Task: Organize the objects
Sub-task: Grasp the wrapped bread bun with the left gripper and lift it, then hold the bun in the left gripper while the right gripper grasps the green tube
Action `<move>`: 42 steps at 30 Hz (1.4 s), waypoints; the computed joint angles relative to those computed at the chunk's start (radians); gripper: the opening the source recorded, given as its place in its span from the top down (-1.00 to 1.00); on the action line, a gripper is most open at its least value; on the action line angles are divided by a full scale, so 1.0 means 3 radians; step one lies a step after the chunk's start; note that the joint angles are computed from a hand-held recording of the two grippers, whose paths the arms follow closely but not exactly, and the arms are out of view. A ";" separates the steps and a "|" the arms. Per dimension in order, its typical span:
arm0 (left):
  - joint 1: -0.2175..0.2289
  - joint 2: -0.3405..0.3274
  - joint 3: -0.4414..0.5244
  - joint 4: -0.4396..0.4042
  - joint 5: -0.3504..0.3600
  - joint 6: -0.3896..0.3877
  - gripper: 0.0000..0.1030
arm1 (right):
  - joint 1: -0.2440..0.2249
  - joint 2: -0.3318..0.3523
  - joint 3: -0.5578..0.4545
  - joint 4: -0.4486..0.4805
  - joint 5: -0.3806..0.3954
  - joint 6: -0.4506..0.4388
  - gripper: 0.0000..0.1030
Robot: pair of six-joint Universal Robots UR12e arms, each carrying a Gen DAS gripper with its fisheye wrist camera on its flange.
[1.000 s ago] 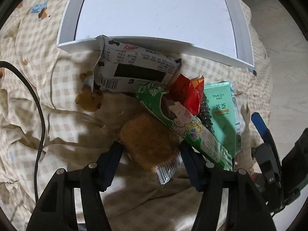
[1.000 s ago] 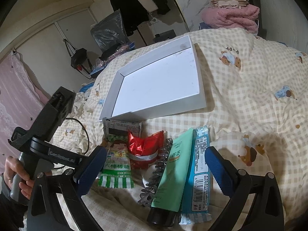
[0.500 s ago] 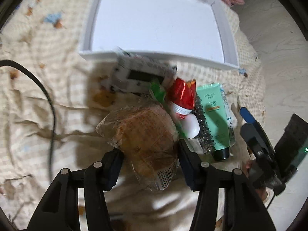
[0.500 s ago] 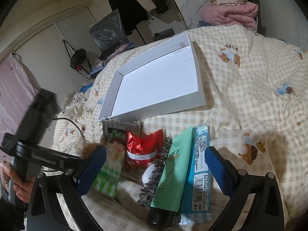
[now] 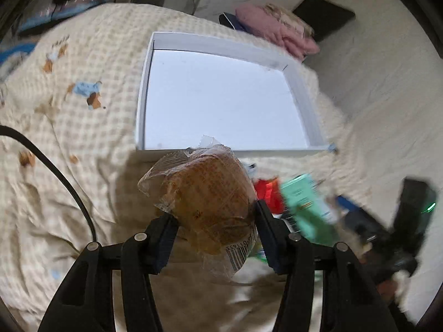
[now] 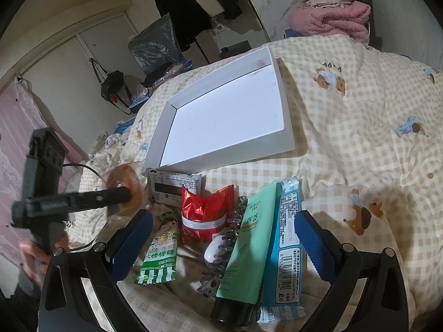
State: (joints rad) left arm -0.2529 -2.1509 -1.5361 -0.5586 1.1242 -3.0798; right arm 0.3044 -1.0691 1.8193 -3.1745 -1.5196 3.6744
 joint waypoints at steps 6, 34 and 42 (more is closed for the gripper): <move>-0.0102 -0.0065 -0.0083 0.0440 0.0212 0.0096 -0.13 | 0.0009 0.0014 -0.0004 0.0000 -0.0022 0.0009 -1.00; -0.0062 0.0011 -0.0416 0.1194 -0.0070 0.0104 -0.14 | -0.0031 -0.0224 0.0052 0.0290 -0.0270 -0.0143 -0.34; -0.0108 0.0015 -0.0393 0.1112 0.0131 0.0184 -0.14 | -0.0128 -0.0267 0.0039 0.0902 0.0081 -0.0016 0.12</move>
